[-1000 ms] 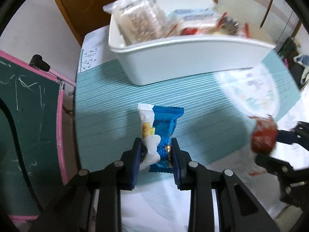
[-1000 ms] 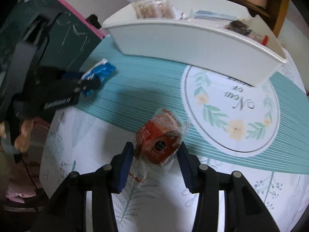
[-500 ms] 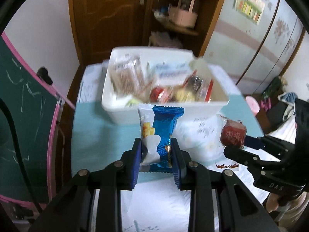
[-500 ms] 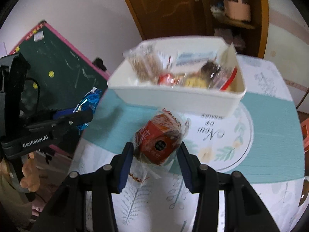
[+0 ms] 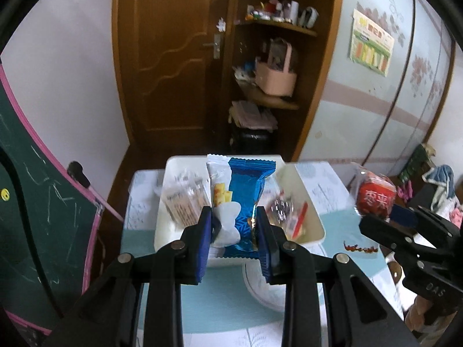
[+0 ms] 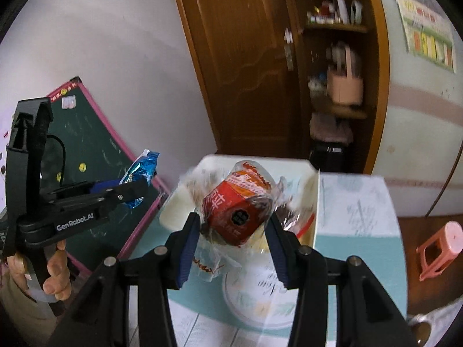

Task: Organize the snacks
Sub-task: 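Carry both packets into the white tray and open both tools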

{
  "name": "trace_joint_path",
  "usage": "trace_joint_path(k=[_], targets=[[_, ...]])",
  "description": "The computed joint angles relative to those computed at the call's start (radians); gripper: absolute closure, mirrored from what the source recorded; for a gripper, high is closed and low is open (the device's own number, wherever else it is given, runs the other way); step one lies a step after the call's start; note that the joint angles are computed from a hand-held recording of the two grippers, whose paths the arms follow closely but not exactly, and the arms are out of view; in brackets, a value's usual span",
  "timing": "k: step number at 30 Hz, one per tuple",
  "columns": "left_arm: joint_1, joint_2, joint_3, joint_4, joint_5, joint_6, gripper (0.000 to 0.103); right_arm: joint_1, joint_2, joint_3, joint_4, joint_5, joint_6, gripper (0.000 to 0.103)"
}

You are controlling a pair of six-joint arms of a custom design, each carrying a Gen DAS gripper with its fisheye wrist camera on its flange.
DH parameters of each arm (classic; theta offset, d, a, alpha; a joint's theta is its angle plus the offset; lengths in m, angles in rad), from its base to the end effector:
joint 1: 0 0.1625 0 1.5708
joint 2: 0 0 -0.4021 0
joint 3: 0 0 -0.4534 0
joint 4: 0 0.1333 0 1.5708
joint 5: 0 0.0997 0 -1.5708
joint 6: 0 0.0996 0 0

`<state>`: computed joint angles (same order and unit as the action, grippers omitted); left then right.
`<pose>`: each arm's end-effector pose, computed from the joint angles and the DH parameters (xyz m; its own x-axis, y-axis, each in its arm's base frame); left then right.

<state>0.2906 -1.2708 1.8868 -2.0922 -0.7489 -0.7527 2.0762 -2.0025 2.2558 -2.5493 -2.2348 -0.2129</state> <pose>-0.4983 -0.3643 0.2078 -0.7460 0.2955 -0.5967 0.6081 0.6676 -0.4295 0.2553 -0.3128 0.4215 -0.7904 -0.1614 0.5909 -0.5416 0.6350 -0.5509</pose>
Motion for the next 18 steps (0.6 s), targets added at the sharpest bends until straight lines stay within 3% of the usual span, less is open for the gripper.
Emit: trace_joint_path(k=[18], targets=[[0.052,0.116,-0.112,-0.001,0.085,0.018,0.076,0.01,0.16,-0.114,-0.174,-0.06,-0.113,0.056]])
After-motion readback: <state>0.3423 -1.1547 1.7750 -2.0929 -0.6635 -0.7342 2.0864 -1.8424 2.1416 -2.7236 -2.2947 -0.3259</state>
